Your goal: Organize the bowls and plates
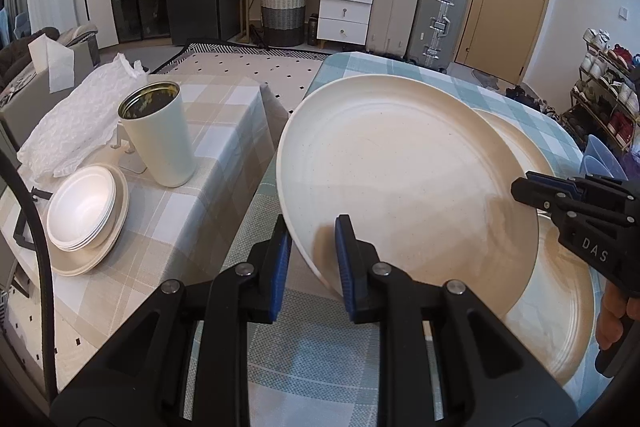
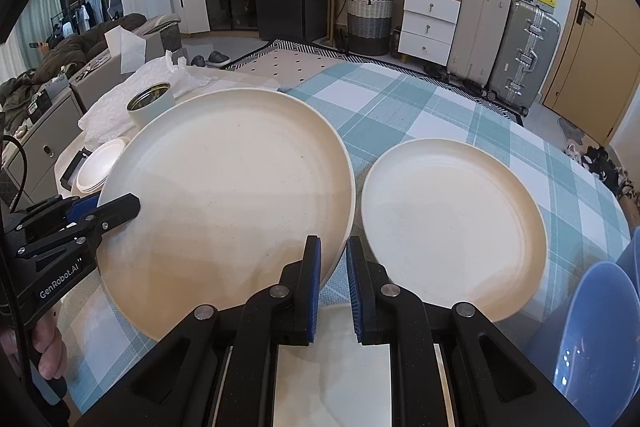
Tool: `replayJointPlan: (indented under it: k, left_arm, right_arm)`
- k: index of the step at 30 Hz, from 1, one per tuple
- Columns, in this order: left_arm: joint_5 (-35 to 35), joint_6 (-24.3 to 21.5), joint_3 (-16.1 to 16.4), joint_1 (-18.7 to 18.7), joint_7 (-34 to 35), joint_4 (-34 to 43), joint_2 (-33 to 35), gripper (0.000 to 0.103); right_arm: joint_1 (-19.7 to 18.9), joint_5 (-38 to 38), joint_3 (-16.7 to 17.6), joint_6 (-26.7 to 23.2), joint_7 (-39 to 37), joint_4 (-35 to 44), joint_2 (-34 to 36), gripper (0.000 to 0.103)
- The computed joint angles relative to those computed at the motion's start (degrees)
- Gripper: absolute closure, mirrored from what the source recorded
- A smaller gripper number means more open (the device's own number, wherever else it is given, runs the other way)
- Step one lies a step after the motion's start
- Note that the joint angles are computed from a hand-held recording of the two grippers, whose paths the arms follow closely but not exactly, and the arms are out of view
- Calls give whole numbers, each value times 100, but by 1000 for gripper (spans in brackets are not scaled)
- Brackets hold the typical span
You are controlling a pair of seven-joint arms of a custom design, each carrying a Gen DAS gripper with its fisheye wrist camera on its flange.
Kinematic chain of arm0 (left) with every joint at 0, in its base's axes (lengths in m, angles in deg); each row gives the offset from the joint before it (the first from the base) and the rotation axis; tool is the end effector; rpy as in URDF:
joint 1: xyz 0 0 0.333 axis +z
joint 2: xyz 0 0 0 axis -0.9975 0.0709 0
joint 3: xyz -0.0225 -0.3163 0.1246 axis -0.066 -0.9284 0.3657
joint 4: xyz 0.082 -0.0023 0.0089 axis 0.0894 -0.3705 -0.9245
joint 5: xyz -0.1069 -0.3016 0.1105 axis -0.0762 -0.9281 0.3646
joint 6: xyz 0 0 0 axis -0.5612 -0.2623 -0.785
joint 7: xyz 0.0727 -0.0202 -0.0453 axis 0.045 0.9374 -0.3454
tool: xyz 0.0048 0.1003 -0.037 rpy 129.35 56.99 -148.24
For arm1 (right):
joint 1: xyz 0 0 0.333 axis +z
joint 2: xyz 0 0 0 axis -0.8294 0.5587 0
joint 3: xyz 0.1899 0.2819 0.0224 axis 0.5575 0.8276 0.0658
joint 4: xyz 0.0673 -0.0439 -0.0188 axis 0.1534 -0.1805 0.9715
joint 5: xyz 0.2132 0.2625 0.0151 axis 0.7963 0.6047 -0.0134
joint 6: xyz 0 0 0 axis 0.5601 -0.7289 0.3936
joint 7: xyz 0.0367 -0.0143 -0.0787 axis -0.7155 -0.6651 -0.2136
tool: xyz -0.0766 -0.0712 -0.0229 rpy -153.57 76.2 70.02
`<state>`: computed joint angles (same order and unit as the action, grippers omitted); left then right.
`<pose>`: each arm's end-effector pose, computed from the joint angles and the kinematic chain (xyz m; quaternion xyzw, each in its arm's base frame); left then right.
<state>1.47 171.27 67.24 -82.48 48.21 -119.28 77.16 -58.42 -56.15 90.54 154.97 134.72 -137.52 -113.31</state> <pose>0.5680 -0.0775 0.4934 -0.5394 0.7491 -0.3334 0.1918 0.3524 0.0827 0.4947 -0.6666 0.6653 -0.2324 0.2432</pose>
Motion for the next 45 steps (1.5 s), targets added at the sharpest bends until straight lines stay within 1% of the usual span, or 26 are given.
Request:
replayJointPlan:
  k: [3, 6, 12, 16, 20, 25, 28, 32, 45]
  left_arm:
    - [-130, -4, -49, -21, 146, -72, -121, 84]
    - [-270, -45, -21, -125, 264, -150, -257, 84]
    - [-548, -172, 173, -420, 516, -266, -483, 84]
    - [-620, -143, 295, -651, 633, -433, -678, 84]
    - [-565, -126, 412, -878, 596, -553, -819, 84]
    - [-364, -100, 518, -1097, 446, -625, -907, 83]
    - [-384, -68, 555, -1211, 483, -688, -980, 83]
    - [-301, -11, 609, -1371, 427, -796, -1097, 83]
    - [-83, 79, 899, -1941, 299, -1163, -1532, 83]
  right_arm:
    - [31, 50, -76, -73, -8, -88, -205, 90]
    - [41, 133, -132, -145, -11, -193, -438, 90]
    - [4, 250, -171, -287, -62, -385, -897, 90]
    - [-38, 324, -177, -401, -78, -510, -1184, 90]
    - [-89, 380, -140, -519, -38, -634, -1458, 90]
    - [-121, 432, -191, -684, -59, -757, -1748, 90]
    - [-130, 471, -246, -739, -94, -826, -1917, 90]
    - [-172, 506, -213, -914, -58, -899, -2194, 90]
    - [-205, 573, -276, -1472, -33, -1150, -3115, 90]
